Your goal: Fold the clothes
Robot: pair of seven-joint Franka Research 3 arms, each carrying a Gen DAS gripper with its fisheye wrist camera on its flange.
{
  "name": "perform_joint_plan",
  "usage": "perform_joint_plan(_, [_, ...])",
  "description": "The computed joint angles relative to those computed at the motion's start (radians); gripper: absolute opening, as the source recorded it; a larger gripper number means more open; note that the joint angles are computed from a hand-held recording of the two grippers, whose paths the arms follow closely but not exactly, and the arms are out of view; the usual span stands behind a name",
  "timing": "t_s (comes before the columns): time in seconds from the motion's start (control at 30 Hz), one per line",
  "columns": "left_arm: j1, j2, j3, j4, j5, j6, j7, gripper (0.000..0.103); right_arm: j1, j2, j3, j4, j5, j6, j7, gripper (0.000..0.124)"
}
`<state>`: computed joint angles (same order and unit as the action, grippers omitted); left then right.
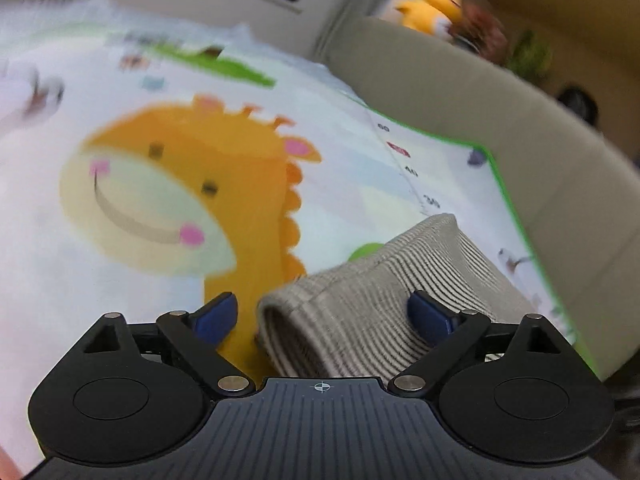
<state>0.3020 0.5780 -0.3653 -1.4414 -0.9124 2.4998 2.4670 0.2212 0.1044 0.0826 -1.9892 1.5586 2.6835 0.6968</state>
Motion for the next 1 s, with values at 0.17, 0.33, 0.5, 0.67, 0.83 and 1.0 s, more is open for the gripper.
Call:
perform_joint_plan(0.17, [0.03, -0.071, 0.001, -0.103, -0.081, 0.001, 0.022, 0.089, -0.054, 0.182, -0.004, 0.2, -0.009, -0.079, 0.225, 0.045])
perform_joint_plan(0.33, [0.017, -0.148, 0.018, -0.194, -0.141, -0.069, 0.057, 0.088, 0.031, 0.432, -0.074, 0.566, -0.462, 0.111, 0.472, 0.044])
perform_joint_plan(0.5, [-0.018, -0.256, 0.039, -0.327, -0.236, -0.073, 0.214, 0.091, 0.163, 0.605, -0.277, 0.785, -0.884, 0.14, 0.761, 0.056])
perform_joint_plan(0.67, [-0.097, -0.314, 0.089, -0.4, -0.351, 0.269, 0.277, 0.103, 0.289, 0.494, -0.431, 0.539, -1.056, 0.299, 0.858, 0.103])
perform_joint_plan(0.83, [-0.312, -0.221, 0.353, -0.339, 0.223, 0.432, -0.442, 0.103, 0.441, 0.483, -0.697, 0.428, -1.33, 0.241, 1.002, 0.103])
perform_joint_plan(1.0, [-0.327, -0.175, 0.37, -0.31, 0.331, 0.487, -0.6, 0.103, 0.344, 0.455, -0.613, 0.387, -1.357, 0.241, 0.987, 0.103])
